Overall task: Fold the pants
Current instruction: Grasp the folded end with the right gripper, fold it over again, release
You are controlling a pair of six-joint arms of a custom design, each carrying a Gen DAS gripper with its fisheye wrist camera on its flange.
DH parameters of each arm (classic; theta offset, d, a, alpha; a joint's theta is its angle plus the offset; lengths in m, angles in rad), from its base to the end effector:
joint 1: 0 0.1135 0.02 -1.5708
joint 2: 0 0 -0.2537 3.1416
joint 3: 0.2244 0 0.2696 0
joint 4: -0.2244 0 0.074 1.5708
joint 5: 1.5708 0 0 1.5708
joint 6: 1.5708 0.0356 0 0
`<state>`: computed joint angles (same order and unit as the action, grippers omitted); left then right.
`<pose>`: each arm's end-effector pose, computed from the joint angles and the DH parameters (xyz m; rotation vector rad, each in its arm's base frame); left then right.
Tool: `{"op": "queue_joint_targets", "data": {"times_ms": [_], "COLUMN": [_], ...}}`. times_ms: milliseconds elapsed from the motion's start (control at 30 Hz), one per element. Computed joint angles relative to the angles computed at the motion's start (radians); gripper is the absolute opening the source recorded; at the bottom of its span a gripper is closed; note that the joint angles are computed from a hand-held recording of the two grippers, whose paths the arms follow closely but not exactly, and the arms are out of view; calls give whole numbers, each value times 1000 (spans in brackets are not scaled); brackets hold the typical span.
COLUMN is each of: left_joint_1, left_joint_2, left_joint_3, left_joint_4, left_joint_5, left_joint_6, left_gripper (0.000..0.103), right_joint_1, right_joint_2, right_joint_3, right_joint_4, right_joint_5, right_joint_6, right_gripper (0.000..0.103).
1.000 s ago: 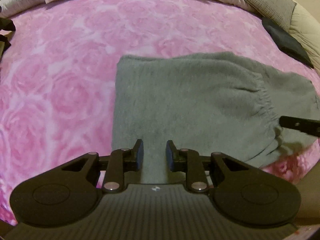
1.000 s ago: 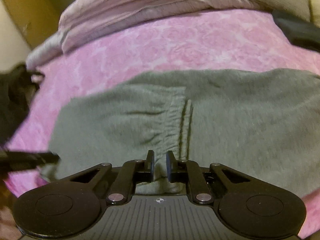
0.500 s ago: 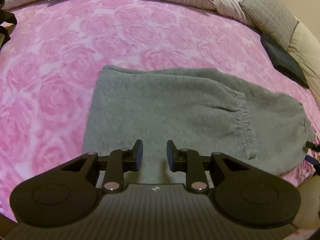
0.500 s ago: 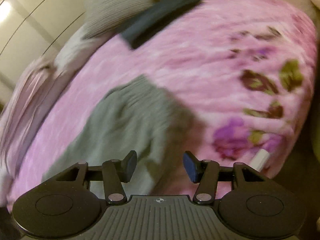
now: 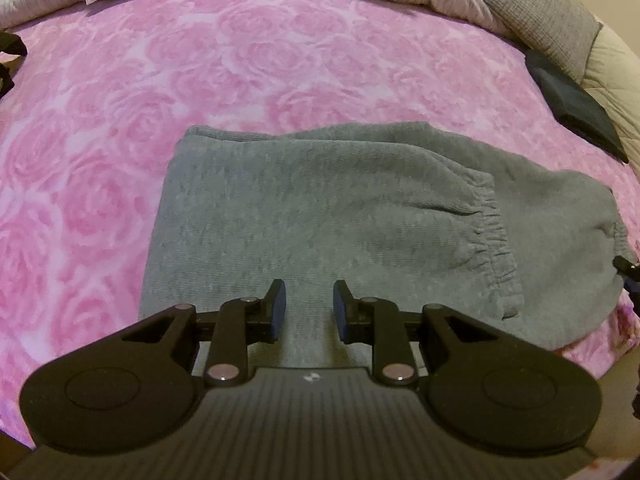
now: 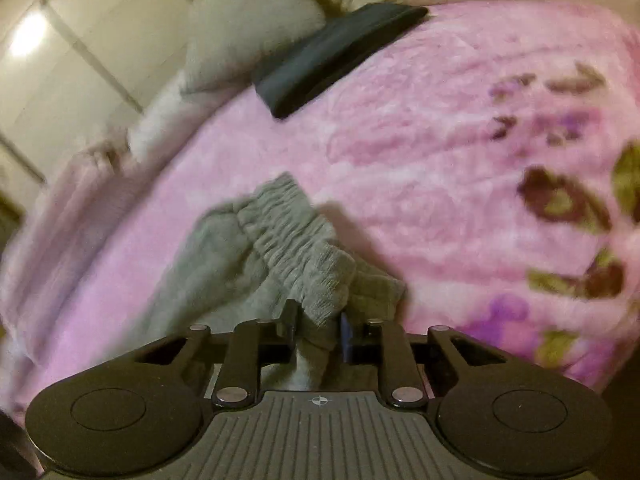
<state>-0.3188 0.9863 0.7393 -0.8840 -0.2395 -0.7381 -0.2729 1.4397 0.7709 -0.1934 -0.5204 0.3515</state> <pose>0.1886 -0.0533 0.2207 -0.6198 2.5711 -0.0232 0.2922 -0.0634 0.1695 0.5071 2.3327 0.6665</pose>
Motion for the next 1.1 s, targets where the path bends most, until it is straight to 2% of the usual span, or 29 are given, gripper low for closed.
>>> {"op": "queue_joint_targets", "data": {"times_ms": [33, 100, 133, 167, 233, 400, 533, 600, 633, 700, 833, 933, 1033, 1100], "left_joint_1": [-3, -3, -1, 3, 15, 28, 37, 68, 87, 125, 159, 205, 341, 521], "left_joint_2": [-4, -3, -5, -13, -42, -107, -176, -218, -237, -264, -323, -386, -478, -548], "left_joint_3": [1, 7, 9, 8, 0, -20, -45, -65, -75, -90, -106, -107, -103, -98], "left_joint_4": [0, -11, -20, -27, -36, -85, -120, -125, -128, -132, -151, -186, -247, -309], "left_joint_5": [-6, -14, -15, -14, -3, 13, 20, 45, 61, 88, 95, 98, 150, 234], "left_joint_6": [0, -2, -10, -25, -54, -115, -150, -148, -144, -121, -67, -4, 106, 231], "left_gripper": [20, 20, 20, 20, 20, 20, 20, 20, 20, 20, 20, 20, 20, 20], "right_joint_1": [-4, -21, -37, -61, -96, -130, -101, -103, -115, -114, -7, 183, 402, 590], "right_joint_2": [-19, -47, -55, -57, 9, 64, 120, 136, 141, 125, 8, -102, -189, -233], "right_joint_3": [3, -2, -14, -39, -37, -95, -74, -88, -88, -75, -25, 34, 99, 153], "right_joint_4": [-28, -66, -68, -53, -50, 146, 209, 232, 228, 184, 7, -134, -201, -220], "right_joint_5": [-4, 5, -5, -48, -131, -230, -264, -262, -275, -268, -49, 260, 527, 703], "right_joint_6": [14, 62, 92, 124, 148, 264, 216, 170, 173, 158, 91, 37, -40, -144], "right_gripper": [26, 45, 60, 63, 62, 62, 52, 40, 35, 31, 28, 27, 25, 25]}}
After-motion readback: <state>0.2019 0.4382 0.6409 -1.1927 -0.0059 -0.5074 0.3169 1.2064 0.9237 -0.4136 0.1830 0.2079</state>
